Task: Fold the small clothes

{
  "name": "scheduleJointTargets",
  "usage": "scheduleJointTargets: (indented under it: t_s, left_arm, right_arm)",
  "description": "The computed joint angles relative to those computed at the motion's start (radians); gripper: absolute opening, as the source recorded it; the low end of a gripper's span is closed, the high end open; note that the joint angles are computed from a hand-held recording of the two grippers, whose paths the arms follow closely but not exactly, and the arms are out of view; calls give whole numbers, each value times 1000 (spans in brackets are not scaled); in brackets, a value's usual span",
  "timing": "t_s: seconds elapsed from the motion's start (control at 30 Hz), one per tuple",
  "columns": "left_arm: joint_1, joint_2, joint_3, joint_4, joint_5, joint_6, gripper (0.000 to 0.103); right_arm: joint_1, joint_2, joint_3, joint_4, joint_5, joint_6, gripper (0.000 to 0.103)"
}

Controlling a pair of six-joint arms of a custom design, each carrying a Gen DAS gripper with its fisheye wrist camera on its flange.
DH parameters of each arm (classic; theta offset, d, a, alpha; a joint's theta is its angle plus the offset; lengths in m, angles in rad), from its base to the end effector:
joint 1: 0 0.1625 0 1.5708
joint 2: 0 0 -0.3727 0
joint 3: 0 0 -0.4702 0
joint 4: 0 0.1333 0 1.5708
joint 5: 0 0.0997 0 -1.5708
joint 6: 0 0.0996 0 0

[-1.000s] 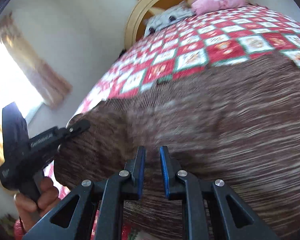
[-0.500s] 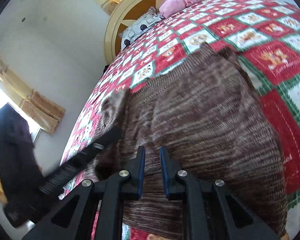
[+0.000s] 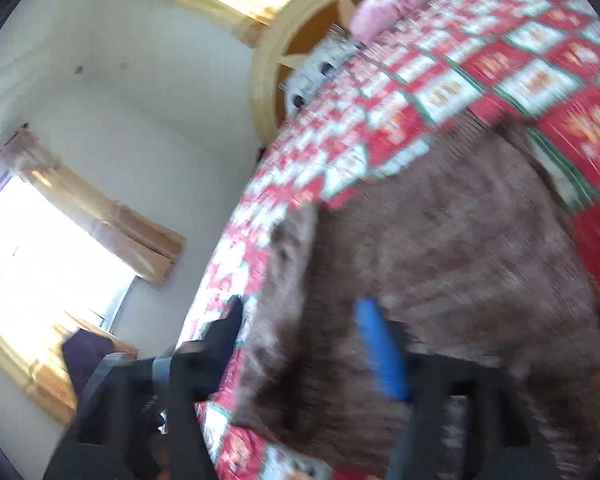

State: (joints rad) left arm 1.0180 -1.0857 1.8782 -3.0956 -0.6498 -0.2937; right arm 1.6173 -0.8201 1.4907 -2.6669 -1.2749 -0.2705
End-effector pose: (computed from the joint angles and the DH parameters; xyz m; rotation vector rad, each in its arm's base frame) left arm -0.1437 -0.6379 0.1792 -0.1356 2.3184 -1.2624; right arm 0.1972 -0.7444 0.0972 -0.5358 2.7755 -0.6536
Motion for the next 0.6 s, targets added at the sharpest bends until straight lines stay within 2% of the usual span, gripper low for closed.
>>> scheduleJointTargets:
  t_s: [0.03, 0.1, 0.23, 0.3, 0.37, 0.43, 0.5, 0.53, 0.57, 0.6]
  left_arm:
    - [9, -12, 8, 21, 21, -33, 21]
    - [32, -36, 36, 8, 19, -81, 21]
    - [68, -33, 51, 0, 1, -135, 21]
    - [78, -31, 54, -10, -22, -143, 21]
    - [84, -35, 65, -64, -56, -132, 21]
    - [93, -34, 62, -63, -73, -141, 21]
    - [94, -37, 68, -79, -82, -134, 21]
    - [94, -33, 65, -81, -84, -132, 21]
    - [93, -37, 69, -83, -85, -131, 22]
    - [94, -39, 71, -85, -88, -129, 22]
  right_arm:
    - [12, 14, -16, -9, -8, -3, 71]
    - [45, 64, -81, 19, -55, -26, 71]
    - [97, 190, -222, 77, -201, -57, 71]
    - [112, 242, -276, 91, -251, -78, 70]
    - [124, 276, -304, 103, -300, -106, 66]
    - [134, 303, -329, 133, -336, -125, 52]
    - [146, 315, -327, 107, -377, -149, 51]
    - [152, 315, -317, 87, -393, -172, 46]
    - [155, 315, -316, 81, -400, -179, 39]
    - [155, 314, -313, 77, -401, -179, 17]
